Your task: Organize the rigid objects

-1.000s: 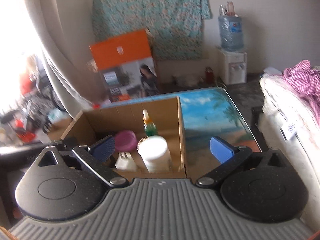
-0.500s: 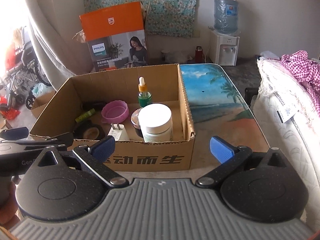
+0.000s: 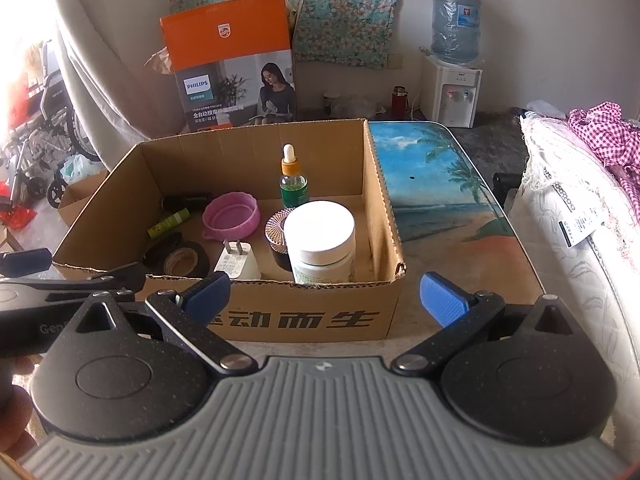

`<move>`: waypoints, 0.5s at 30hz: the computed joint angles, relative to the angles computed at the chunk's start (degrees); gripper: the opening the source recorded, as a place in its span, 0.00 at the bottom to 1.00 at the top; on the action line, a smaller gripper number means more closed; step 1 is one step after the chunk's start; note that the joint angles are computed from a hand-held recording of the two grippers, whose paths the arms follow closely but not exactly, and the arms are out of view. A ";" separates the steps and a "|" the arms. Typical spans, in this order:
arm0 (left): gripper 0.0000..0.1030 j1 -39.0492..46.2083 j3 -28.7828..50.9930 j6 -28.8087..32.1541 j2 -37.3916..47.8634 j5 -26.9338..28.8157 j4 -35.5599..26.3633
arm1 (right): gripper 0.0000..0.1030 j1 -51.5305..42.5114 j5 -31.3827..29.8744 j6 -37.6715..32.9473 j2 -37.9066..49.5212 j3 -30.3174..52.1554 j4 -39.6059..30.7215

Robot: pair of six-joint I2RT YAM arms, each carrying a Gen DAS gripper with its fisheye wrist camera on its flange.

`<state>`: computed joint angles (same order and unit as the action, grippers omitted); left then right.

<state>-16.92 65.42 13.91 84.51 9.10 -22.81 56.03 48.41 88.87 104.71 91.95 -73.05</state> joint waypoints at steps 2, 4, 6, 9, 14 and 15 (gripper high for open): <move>1.00 0.13 0.15 0.12 -0.03 0.01 -0.06 | 0.99 -0.13 -0.13 -0.16 0.28 0.15 0.03; 1.00 0.10 0.09 0.28 -0.11 -0.17 0.06 | 0.99 -0.31 -0.21 -0.23 0.35 0.10 0.03; 1.00 0.05 0.13 0.40 -0.10 -0.26 -0.01 | 0.99 -0.31 -0.21 -0.25 0.05 -0.35 0.25; 1.00 0.02 0.11 0.27 -0.12 -0.31 0.05 | 0.99 -0.35 -0.20 0.01 0.15 -0.46 0.26; 1.00 -0.09 -0.06 0.45 -0.05 -0.71 0.32 | 0.99 -0.53 -0.27 -0.18 -0.06 -0.87 0.56; 1.00 -0.03 -0.11 0.51 -0.05 -0.73 0.30 | 0.99 -0.58 -0.31 -0.30 -0.07 -0.92 0.65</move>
